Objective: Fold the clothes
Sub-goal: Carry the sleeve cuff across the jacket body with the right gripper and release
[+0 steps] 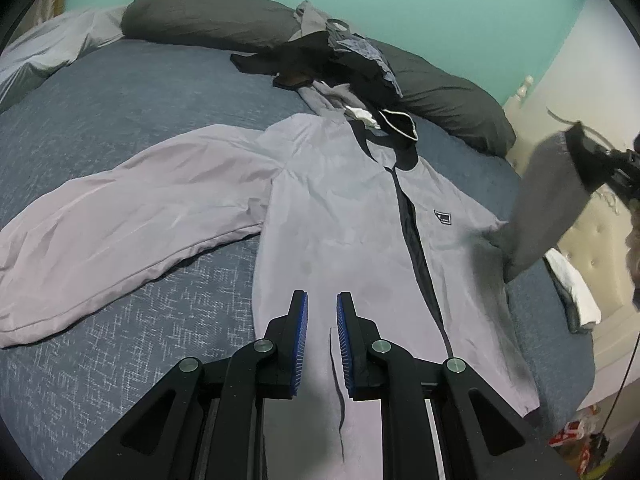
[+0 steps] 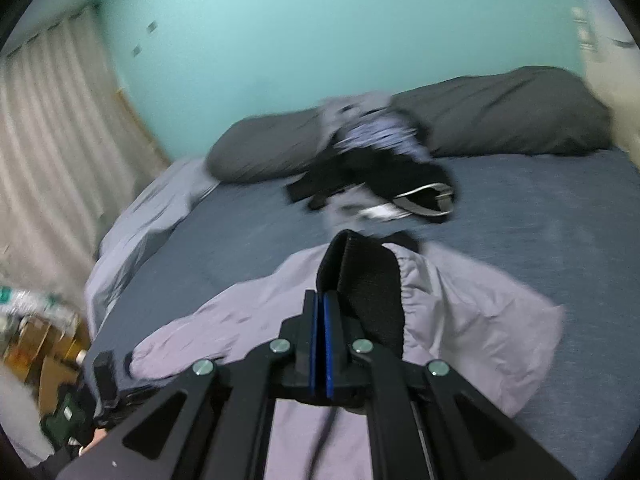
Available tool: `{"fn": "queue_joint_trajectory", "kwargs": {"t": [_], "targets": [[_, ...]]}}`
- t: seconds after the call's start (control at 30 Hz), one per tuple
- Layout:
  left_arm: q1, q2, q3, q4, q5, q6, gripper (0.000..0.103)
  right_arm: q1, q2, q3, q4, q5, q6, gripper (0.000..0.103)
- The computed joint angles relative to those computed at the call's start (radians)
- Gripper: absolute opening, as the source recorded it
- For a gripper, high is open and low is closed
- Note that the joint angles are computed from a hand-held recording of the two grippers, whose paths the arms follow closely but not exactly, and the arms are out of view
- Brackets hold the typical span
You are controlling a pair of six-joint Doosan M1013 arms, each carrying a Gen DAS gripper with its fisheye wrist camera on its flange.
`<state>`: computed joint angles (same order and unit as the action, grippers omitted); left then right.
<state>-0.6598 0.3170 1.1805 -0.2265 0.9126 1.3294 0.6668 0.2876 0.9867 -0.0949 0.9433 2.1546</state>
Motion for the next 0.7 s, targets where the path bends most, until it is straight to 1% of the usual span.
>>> {"fn": "queue_joint_trajectory", "kwargs": {"t": [0.13,0.3,0.43,0.63,0.7], "targets": [[0.01,-0.013,0.019,-0.016,-0.007,0.007,0.016,0.042,0.076,-0.051,0.092,0.011,-0.06,0.003],[0.02,-0.024,0.04,-0.04,-0.011,0.019,0.016,0.079,0.13,-0.042,0.202,0.006,-0.102,0.003],[0.025,-0.024,0.048,-0.056,-0.012,0.024,0.016,0.097,0.142,-0.001,0.271,-0.002,-0.13,0.003],[0.021,-0.016,0.045,-0.073,-0.004,0.044,0.016,0.108,0.152,0.036,0.317,0.02,-0.152,0.003],[0.018,-0.009,0.038,-0.074,0.002,0.051,0.016,0.109,0.152,0.046,0.327,0.024,-0.159,0.006]]}}
